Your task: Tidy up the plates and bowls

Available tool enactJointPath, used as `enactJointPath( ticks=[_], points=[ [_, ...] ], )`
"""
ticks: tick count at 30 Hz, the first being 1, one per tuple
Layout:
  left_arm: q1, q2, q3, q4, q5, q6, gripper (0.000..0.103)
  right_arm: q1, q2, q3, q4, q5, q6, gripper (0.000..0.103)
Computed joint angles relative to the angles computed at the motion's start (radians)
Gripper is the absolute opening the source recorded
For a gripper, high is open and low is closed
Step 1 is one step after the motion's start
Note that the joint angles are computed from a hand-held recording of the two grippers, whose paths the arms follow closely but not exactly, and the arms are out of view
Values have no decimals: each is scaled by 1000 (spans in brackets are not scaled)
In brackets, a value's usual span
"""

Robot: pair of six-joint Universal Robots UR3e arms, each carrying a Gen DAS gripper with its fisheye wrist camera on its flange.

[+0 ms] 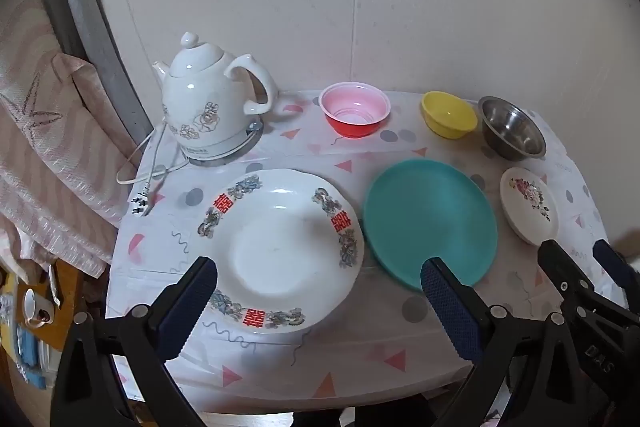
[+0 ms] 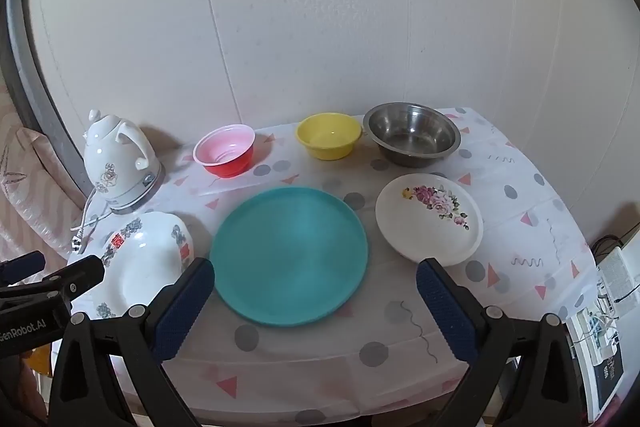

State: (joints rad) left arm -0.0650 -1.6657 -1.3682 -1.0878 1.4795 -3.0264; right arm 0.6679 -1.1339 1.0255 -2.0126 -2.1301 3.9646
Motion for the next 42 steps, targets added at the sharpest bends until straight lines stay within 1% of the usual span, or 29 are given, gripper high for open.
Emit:
enactJointPath(
  ticks=[2,3,7,9,10,14,19,24,42],
  points=[
    [5,2,7,-17,-10,11,103,-5,2,-16,24,14,11,103],
    [-14,-22,29,-9,30,-12,103,-4,1,-17,29,12,15,103],
    [-20,-45,55,-6,29,-18,103,-11,0,-4,25,16,20,103],
    [-13,-19,15,25,21,-9,103,-8,3,-8,33,9,29,103],
    [-31,-5,-1,39,36,-20,103,-9,-2,0,31,8,34,103],
    [-36,-4,0,35,35,-8,103,-6,-19,30,22,0,51,103],
    [-40,-3,1,30,36,-8,103,-4,-15,3,54,7,50,103],
    [-36,3,-13,35,34,-7,103,-9,-25,24,35,10,44,103],
    [-28,-35,27,10,23,-1,103,-18,2,-9,53,22,50,103]
  ],
)
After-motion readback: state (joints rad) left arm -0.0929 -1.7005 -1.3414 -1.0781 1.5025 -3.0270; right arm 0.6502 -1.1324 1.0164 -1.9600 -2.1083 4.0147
